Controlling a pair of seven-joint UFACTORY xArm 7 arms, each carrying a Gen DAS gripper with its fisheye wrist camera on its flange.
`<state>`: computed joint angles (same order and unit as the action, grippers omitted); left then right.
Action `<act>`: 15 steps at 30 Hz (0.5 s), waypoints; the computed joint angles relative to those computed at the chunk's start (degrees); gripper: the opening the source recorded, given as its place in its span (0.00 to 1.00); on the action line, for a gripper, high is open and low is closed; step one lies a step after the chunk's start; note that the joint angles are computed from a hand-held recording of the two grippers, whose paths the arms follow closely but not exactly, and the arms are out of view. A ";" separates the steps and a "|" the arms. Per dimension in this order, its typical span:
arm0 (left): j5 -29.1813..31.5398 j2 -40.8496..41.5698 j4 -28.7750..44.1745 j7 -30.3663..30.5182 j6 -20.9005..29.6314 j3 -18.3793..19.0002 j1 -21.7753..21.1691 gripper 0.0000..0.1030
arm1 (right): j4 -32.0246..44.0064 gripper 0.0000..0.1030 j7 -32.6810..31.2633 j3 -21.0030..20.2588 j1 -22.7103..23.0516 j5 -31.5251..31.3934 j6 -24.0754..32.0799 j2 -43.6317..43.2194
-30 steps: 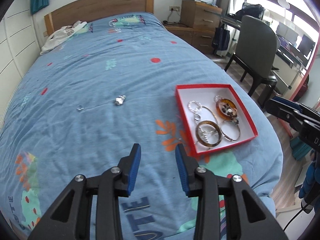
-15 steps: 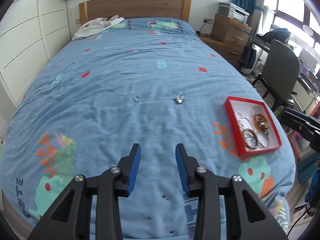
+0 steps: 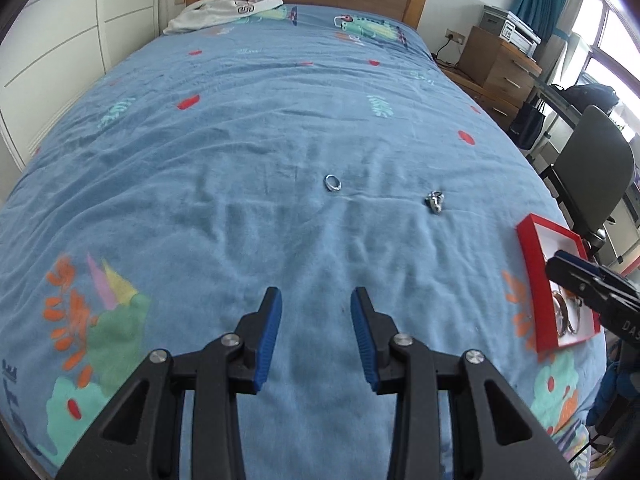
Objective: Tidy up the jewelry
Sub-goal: 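Move both tools to the last silver ring and silver watch, then grasp the silver ring with the left tool while the right tool grasps the silver watch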
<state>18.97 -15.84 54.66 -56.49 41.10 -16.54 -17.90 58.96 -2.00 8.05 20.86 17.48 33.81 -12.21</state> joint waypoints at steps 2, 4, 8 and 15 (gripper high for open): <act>0.23 3.30 1.08 1.15 -2.61 1.06 0.63 0.33 | 2.15 0.44 -0.20 -0.06 -0.01 0.62 -1.39 4.17; 0.46 6.53 2.51 1.96 -4.78 2.10 0.98 0.33 | 4.75 0.44 -0.56 0.11 -0.27 1.08 -2.33 8.50; 1.30 13.13 6.23 2.88 -8.16 4.30 1.05 0.33 | 11.00 0.44 -1.18 1.08 -1.13 1.02 -3.06 17.13; -0.42 22.47 12.69 6.33 -11.38 8.01 -0.51 0.33 | 18.23 0.44 -2.85 3.25 -2.96 1.98 -4.14 27.09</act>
